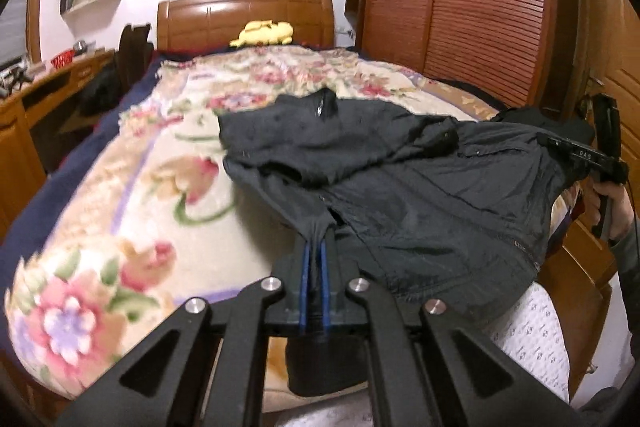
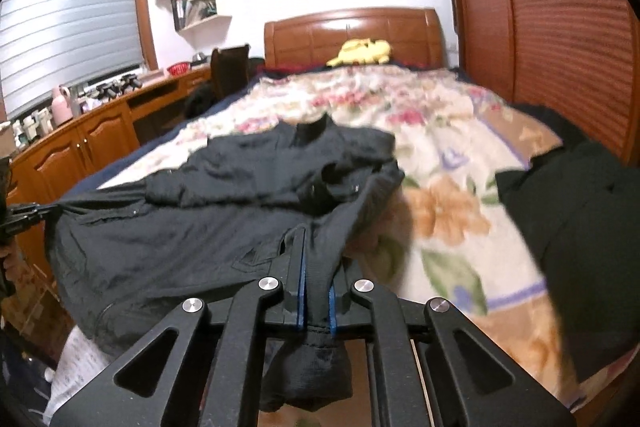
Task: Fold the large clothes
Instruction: 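Lift the hem with both grippers and fold it over toward the collar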
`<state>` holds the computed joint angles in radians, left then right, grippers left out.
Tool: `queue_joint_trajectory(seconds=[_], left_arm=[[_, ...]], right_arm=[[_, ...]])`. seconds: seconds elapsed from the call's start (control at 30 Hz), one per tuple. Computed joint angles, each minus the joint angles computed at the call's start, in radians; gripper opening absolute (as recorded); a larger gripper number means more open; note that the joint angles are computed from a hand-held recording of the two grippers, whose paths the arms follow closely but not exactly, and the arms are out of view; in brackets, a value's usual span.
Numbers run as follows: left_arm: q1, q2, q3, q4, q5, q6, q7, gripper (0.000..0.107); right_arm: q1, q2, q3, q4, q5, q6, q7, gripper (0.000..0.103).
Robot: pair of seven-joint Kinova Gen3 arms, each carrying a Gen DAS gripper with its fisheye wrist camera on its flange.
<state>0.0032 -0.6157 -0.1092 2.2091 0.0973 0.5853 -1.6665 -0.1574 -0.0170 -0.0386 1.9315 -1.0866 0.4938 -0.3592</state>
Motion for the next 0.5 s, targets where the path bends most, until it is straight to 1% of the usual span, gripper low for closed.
queue_joint_trajectory(seconds=[0.1,0.23,0.4,0.5], left_arm=[[0.001,-0.019,-0.001,-0.035,-0.003,0.021,0.001,0.0],[-0.001,-0.053,-0.001,-0.081,-0.012,0.058,-0.001,0.0],[-0.006,-0.094,0.017,-0.141,-0.024,0.109,0.007,0.0],[-0.004,-0.119,0.026,-0.182,-0.03,0.147,0.011,0.0]], right_arm=[[-0.006,-0.022,0.002,-0.018,0.001,0.011,-0.005,0.005],[-0.015,-0.058,0.025,-0.02,-0.033,0.038,0.032,0.005],[-0.045,-0.126,0.052,-0.029,0.005,0.055,0.006,0.005],[-0.077,-0.164,0.084,-0.03,0.01,0.066,0.004,0.005]])
